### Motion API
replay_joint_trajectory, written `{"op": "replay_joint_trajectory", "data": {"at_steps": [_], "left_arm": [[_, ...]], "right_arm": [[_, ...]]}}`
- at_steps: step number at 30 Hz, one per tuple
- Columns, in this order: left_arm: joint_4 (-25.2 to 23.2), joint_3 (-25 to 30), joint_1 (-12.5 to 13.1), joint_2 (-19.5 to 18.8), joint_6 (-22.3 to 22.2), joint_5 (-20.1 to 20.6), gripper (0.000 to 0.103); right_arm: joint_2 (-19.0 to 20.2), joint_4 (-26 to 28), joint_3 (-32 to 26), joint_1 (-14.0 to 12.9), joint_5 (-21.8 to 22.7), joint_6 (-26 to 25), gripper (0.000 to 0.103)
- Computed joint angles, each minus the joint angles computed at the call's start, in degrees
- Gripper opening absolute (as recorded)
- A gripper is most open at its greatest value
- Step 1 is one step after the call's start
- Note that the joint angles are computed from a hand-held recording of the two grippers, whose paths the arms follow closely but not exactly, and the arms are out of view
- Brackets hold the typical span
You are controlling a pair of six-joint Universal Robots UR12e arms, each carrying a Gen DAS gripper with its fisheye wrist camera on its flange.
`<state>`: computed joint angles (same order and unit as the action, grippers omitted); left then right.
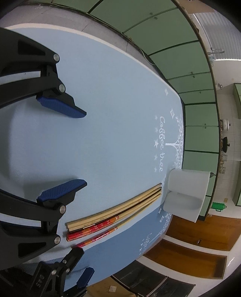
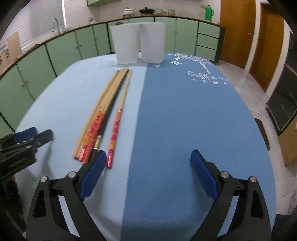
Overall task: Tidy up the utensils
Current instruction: 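Bring both open grippers back over the chopsticks on the mat, then close the right gripper on the red-patterned chopstick and pull it aside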
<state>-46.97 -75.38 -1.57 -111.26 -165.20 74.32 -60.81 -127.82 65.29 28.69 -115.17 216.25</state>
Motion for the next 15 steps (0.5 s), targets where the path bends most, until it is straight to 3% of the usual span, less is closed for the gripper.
{"op": "replay_joint_trajectory", "data": {"at_steps": [3,15], "left_arm": [[0.3,-0.2,0.0,0.1,-0.2,0.0,0.067],[-0.2,-0.4,0.0,0.4,0.4,-0.2,0.068]], "right_arm": [[-0.6,-4.2,1.6,-0.1,2.9,-1.0,0.076],[0.8,-5.0,0.1,0.6,3.5,-3.7,0.008]]}}
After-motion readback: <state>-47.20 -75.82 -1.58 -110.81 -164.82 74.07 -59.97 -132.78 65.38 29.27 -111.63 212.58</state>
